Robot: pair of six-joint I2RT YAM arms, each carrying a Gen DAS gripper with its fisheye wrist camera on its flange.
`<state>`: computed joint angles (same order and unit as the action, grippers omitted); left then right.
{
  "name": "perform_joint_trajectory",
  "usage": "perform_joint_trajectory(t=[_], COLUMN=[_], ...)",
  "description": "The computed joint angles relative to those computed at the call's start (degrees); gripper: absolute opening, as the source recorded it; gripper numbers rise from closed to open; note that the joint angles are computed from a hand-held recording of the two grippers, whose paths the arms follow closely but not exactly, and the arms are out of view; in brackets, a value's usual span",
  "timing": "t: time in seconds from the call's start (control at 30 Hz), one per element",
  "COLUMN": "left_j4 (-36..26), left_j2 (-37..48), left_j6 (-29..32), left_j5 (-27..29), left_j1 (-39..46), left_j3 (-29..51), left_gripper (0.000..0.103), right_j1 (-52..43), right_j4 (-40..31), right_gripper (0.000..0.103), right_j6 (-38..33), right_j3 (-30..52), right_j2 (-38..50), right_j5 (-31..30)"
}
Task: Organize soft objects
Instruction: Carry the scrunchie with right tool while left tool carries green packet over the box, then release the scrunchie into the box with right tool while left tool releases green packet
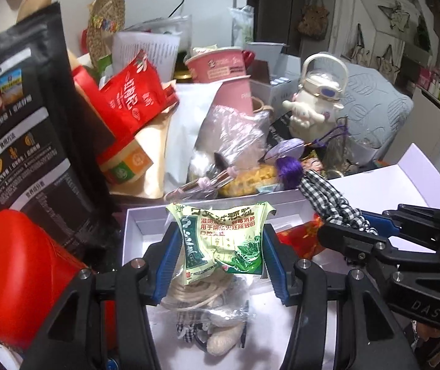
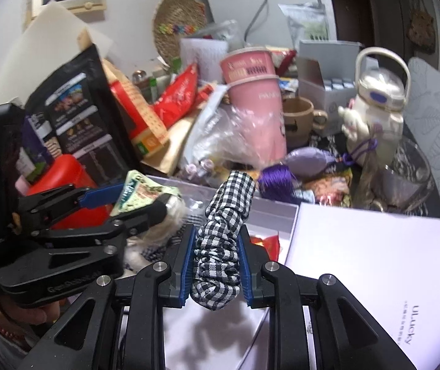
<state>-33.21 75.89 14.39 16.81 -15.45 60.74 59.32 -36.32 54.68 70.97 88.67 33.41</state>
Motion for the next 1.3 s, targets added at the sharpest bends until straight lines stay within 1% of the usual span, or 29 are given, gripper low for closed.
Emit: perform_joint_trajectory(t=[0.13, 0.37, 0.5, 0.63, 0.7, 0.8, 0.87, 0.93, 0.97, 1.0, 1.07, 1.17, 1.2, 1.3], left_j4=[-2.07, -1.43, -2.48, -0.71, -0.53, 0.28, 0.18, 0.07, 0.36, 1.12, 1.97, 2.67, 2.69, 1.56], left_j2=[3.39, 3.34, 4.35, 3.54, 3.54, 3.36, 3.43, 3.63, 3.46, 3.00, 2.09, 1.85, 1.91, 1.70], left_j6=[0.08, 1.74, 3.03, 3.54, 3.93, 3.98, 3.82, 3.80, 4.04, 4.40, 4.89, 3.89, 3.46, 1.78], left_j5=[1.33, -0.03, -1.01, -4.99, -5.49, -7.76, -8.32, -9.61, -10.82, -13.16, -14.95, -16.22, -16.42, -13.85], left_j1=[0.47, -0.27, -1.37, -4.15, -4.61, -5.90, -6.31, -7.09, -7.62, -8.67, -9.40, -10.12, -10.29, -9.50], left_j3=[1.61, 0.98, 1.60, -0.20, -0.51, -1.15, -1.22, -1.38, -1.84, -2.63, -3.91, -4.45, -4.37, -3.71], left_gripper=[0.051, 0.051, 0.052, 0.052, 0.052, 0.052, 0.054, 0.057, 0.057, 0.057, 0.057, 0.057, 0.057, 0.058], right_j1=[-1.74, -3.25, -3.25, -3.67, -3.54, -3.39, -3.41, -3.31, -3.24, -3.15, -2.97, -1.86, -1.51, -0.49], right_j4=[2.38, 3.72, 1.02, -0.53, -1.37, -1.00, -1.92, -2.70, -3.10, -3.66, -4.16, -6.76, -7.67, -10.17], right_gripper=[0.025, 0.028, 0.028, 0.028, 0.028, 0.028, 0.028, 0.030, 0.032, 0.034, 0.036, 0.039, 0.042, 0.042], right_j6=[0.53, 0.55, 1.47, 2.74, 2.49, 1.77, 2.13, 2.11, 2.16, 2.35, 2.62, 4.41, 4.67, 5.54], right_j3=[-2.35, -3.98, -3.10, -3.64, -3.53, -3.71, -2.81, -2.32, -2.11, -1.81, -1.59, -0.56, -0.15, 0.92], right_j2=[-0.62, -0.03, 0.53, -0.07, -0.04, -0.06, 0.65, 1.08, 1.23, 1.36, 1.37, 1.28, 1.29, 1.06], right_j5=[-3.86, -7.77, -6.33, -5.89, -6.27, -7.31, -7.26, -7.33, -7.34, -7.18, -6.87, -4.71, -4.04, -1.76])
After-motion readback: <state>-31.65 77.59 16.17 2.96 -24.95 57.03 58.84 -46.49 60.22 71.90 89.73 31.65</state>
